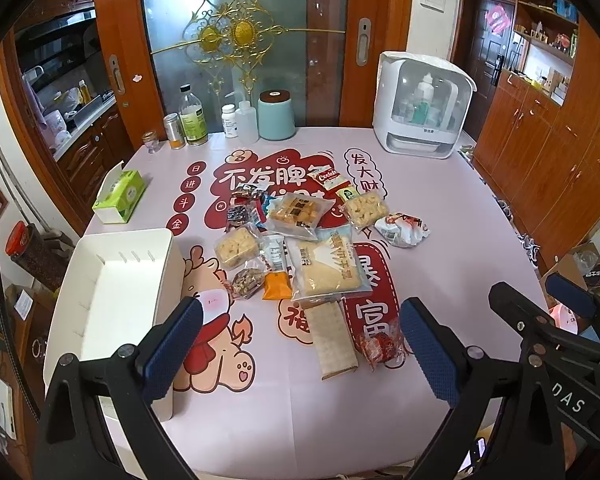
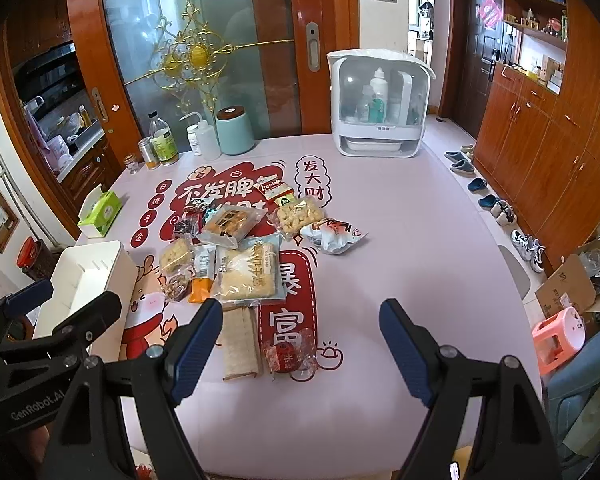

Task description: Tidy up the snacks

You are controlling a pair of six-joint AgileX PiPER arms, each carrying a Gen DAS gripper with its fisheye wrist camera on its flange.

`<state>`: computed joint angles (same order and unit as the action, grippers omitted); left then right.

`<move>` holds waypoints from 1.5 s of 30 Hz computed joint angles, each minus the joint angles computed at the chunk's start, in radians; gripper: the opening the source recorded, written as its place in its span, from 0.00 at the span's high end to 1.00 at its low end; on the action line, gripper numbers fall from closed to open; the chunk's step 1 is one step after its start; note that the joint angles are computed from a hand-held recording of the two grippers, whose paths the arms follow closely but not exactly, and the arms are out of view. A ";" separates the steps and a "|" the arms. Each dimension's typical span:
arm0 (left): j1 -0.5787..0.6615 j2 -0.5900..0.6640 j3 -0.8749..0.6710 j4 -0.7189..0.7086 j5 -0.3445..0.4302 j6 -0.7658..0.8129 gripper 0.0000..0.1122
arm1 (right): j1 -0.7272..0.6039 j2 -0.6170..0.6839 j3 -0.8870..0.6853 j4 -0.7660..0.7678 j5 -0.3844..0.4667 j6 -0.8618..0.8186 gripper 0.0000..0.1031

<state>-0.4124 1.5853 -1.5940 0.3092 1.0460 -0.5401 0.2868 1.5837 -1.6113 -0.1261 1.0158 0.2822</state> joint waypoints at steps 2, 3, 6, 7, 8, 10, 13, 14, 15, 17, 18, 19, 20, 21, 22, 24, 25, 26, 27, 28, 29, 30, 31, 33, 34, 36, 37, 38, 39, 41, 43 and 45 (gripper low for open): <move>-0.002 0.017 -0.017 0.000 0.005 0.001 0.13 | -0.020 0.010 -0.008 0.020 -0.002 -0.024 0.21; -0.002 0.022 -0.021 -0.002 0.006 0.002 0.13 | -0.025 0.011 -0.008 0.026 -0.003 -0.030 0.21; 0.011 0.039 -0.026 -0.033 -0.005 0.018 0.13 | -0.051 0.024 -0.011 0.053 -0.007 -0.062 0.21; 0.015 0.047 -0.036 -0.053 -0.007 0.027 0.13 | -0.051 0.026 -0.011 0.055 -0.007 -0.063 0.21; 0.030 0.045 -0.025 -0.090 -0.027 0.044 0.13 | -0.058 0.030 -0.013 0.061 -0.007 -0.072 0.21; 0.036 0.064 -0.040 -0.120 -0.032 0.047 0.13 | -0.072 0.039 -0.016 0.079 -0.008 -0.093 0.21; 0.022 0.111 -0.084 -0.109 -0.010 0.021 0.13 | -0.088 0.058 -0.024 0.102 -0.004 -0.130 0.21; 0.021 0.120 -0.090 -0.108 -0.007 0.016 0.13 | -0.093 0.065 -0.029 0.108 -0.002 -0.142 0.21; 0.019 0.134 -0.099 -0.109 -0.005 0.009 0.13 | -0.103 0.075 -0.031 0.118 -0.001 -0.159 0.21; 0.017 0.150 -0.103 -0.107 -0.009 -0.005 0.13 | -0.119 0.088 -0.034 0.135 0.000 -0.186 0.21; 0.012 0.160 -0.110 -0.101 -0.008 -0.015 0.13 | -0.125 0.096 -0.039 0.139 0.003 -0.194 0.21; 0.007 0.173 -0.115 -0.092 -0.008 -0.029 0.13 | -0.132 0.104 -0.042 0.145 0.005 -0.204 0.21; 0.006 0.182 -0.118 -0.088 -0.009 -0.036 0.13 | -0.139 0.113 -0.045 0.152 0.006 -0.215 0.21; 0.005 0.195 -0.120 -0.083 -0.011 -0.047 0.13 | -0.149 0.123 -0.047 0.161 0.007 -0.229 0.21; 0.005 0.204 -0.124 -0.082 -0.009 -0.053 0.13 | -0.155 0.134 -0.054 0.165 0.012 -0.238 0.21; 0.003 0.227 -0.130 -0.075 -0.011 -0.073 0.13 | -0.167 0.157 -0.061 0.179 0.015 -0.261 0.21; 0.005 0.241 -0.127 -0.077 -0.018 -0.083 0.13 | -0.173 0.170 -0.063 0.186 0.016 -0.273 0.21; 0.006 0.249 -0.126 -0.079 -0.021 -0.087 0.13 | -0.180 0.180 -0.065 0.197 0.016 -0.287 0.21; 0.009 0.262 -0.126 -0.079 -0.023 -0.095 0.13 | -0.185 0.189 -0.067 0.203 0.016 -0.297 0.21; 0.013 0.273 -0.121 -0.078 -0.026 -0.107 0.13 | -0.190 0.202 -0.071 0.207 0.016 -0.307 0.21; 0.016 0.281 -0.113 -0.075 -0.033 -0.117 0.13 | -0.193 0.215 -0.076 0.210 0.016 -0.315 0.21; 0.021 0.295 -0.106 -0.068 -0.037 -0.132 0.13 | -0.196 0.223 -0.075 0.213 0.012 -0.321 0.21; 0.027 0.301 -0.092 -0.063 -0.046 -0.141 0.13 | -0.199 0.234 -0.081 0.214 0.014 -0.326 0.21; 0.041 0.326 -0.082 -0.067 -0.049 -0.149 0.13 | -0.205 0.260 -0.091 0.216 0.015 -0.338 0.21; 0.051 0.337 -0.071 -0.077 -0.056 -0.151 0.13 | -0.208 0.272 -0.095 0.218 0.016 -0.345 0.21; 0.070 0.362 -0.055 -0.096 -0.065 -0.150 0.13 | -0.213 0.300 -0.109 0.228 0.024 -0.366 0.21; 0.074 0.365 -0.036 -0.099 -0.078 -0.155 0.13 | -0.215 0.315 -0.112 0.234 0.026 -0.379 0.21; 0.082 0.376 -0.026 -0.109 -0.086 -0.154 0.13 | -0.216 0.320 -0.108 0.240 0.023 -0.390 0.21; 0.088 0.386 -0.016 -0.119 -0.099 -0.151 0.13 | -0.216 0.334 -0.106 0.248 0.020 -0.410 0.21; 0.094 0.404 -0.006 -0.130 -0.110 -0.146 0.13 | -0.212 0.355 -0.100 0.252 0.014 -0.434 0.21; 0.102 0.435 -0.008 -0.156 -0.124 -0.128 0.13 | -0.211 0.371 -0.085 0.265 0.004 -0.461 0.21; 0.105 0.474 -0.024 -0.177 -0.127 -0.110 0.13 | -0.211 0.394 -0.073 0.294 0.005 -0.503 0.21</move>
